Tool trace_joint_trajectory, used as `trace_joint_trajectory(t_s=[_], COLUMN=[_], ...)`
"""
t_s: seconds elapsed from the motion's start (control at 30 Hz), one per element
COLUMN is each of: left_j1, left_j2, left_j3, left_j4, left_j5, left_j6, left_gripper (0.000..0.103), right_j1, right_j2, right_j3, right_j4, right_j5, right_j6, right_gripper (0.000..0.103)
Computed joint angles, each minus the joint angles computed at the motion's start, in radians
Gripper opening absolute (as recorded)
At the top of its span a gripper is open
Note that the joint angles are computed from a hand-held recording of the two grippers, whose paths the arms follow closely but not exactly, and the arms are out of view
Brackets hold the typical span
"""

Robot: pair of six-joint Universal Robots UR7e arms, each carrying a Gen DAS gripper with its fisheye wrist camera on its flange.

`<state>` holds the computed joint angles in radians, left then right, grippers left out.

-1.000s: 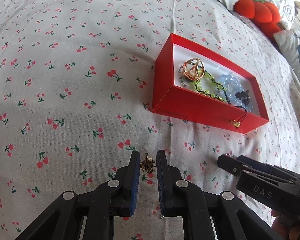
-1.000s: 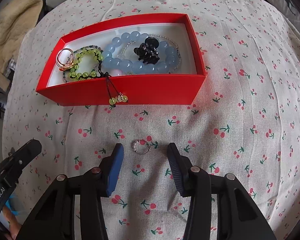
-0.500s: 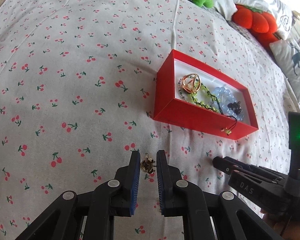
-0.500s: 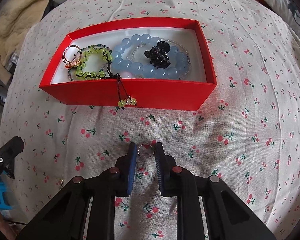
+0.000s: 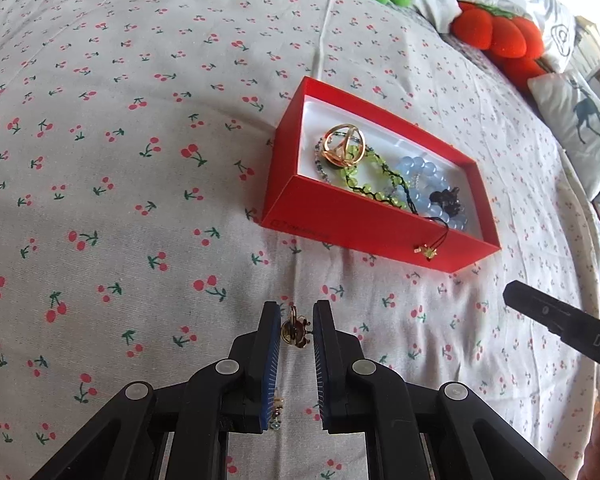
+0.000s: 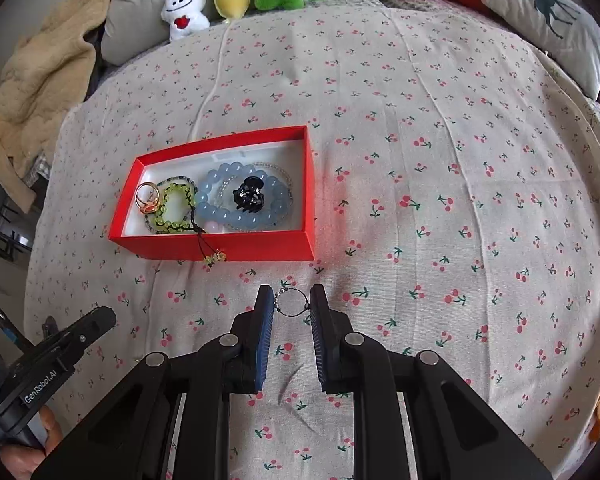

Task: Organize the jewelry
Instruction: 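Carry the gold charm and silver ring over the red box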

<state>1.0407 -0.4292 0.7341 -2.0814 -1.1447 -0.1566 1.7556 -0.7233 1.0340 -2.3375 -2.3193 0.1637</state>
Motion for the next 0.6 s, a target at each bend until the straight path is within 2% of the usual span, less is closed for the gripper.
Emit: trace_joint_trajectory(t_s=[0.17, 0.27, 0.47, 0.6], left_j1=[-0.018, -0.029, -0.046, -0.045], left_j2=[-0.001, 0.016, 0.086, 0.146], left_j3=[0.012, -0.022, -0.165, -0.282], left_j4=[-0.048, -0.042, 0.017, 0.060], left_j5=[0.002, 0.006, 0.015, 0.006], left_j6=[0.035, 0.063, 0.111, 0.121], left_gripper=[0.011, 0.011, 0.011, 0.011], right_j1=[0.004, 0.010, 0.017, 0.008], right_j2=[-0.040, -0.044, -0.013, 0.000], right_j3=[0.043, 0.045, 0.004, -0.007], right_j4=[-0.065, -0.085, -0.093, -0.139], right_j5=[-0.008, -0.002, -0.002, 0.013], right_j6=[-0.005, -0.010, -0.032, -0.043], right_gripper=[0.020, 0.020, 0.020, 0.020])
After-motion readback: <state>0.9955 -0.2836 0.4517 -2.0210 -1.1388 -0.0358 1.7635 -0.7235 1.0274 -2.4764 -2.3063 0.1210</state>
